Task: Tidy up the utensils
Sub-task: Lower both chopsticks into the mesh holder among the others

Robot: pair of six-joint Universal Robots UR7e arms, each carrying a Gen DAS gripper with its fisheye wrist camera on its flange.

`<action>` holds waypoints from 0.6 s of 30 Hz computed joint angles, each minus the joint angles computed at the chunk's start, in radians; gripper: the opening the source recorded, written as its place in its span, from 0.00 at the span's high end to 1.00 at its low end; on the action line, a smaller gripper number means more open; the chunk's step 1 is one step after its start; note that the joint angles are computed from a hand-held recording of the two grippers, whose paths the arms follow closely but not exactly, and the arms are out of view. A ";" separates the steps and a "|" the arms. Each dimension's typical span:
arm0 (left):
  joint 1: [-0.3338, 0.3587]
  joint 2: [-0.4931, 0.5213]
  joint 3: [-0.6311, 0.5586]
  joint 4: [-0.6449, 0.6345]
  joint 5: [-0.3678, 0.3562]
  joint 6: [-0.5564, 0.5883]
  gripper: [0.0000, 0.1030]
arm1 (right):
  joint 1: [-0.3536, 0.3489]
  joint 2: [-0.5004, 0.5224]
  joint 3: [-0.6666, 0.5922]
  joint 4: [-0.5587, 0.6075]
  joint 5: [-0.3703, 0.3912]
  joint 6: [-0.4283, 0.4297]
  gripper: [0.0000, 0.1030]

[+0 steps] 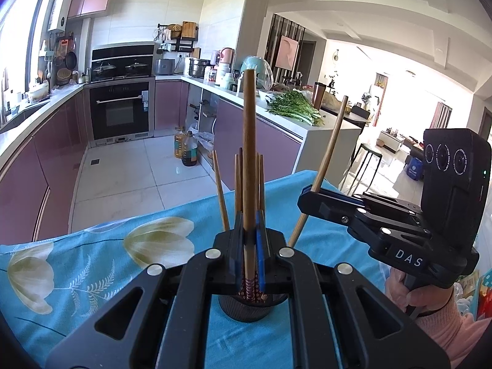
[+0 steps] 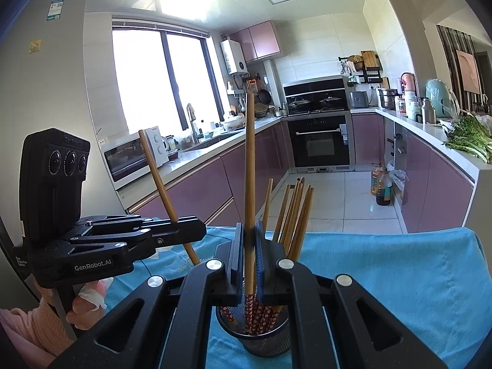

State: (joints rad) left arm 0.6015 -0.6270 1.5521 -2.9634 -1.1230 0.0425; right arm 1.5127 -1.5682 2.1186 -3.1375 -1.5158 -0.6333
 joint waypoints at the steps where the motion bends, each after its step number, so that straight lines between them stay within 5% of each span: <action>1: 0.000 0.002 -0.002 0.003 -0.001 -0.001 0.93 | 0.000 0.001 -0.001 0.001 -0.001 0.000 0.94; 18: 0.005 0.022 -0.025 0.070 0.014 -0.014 0.93 | -0.016 0.018 -0.006 0.023 -0.013 0.010 0.94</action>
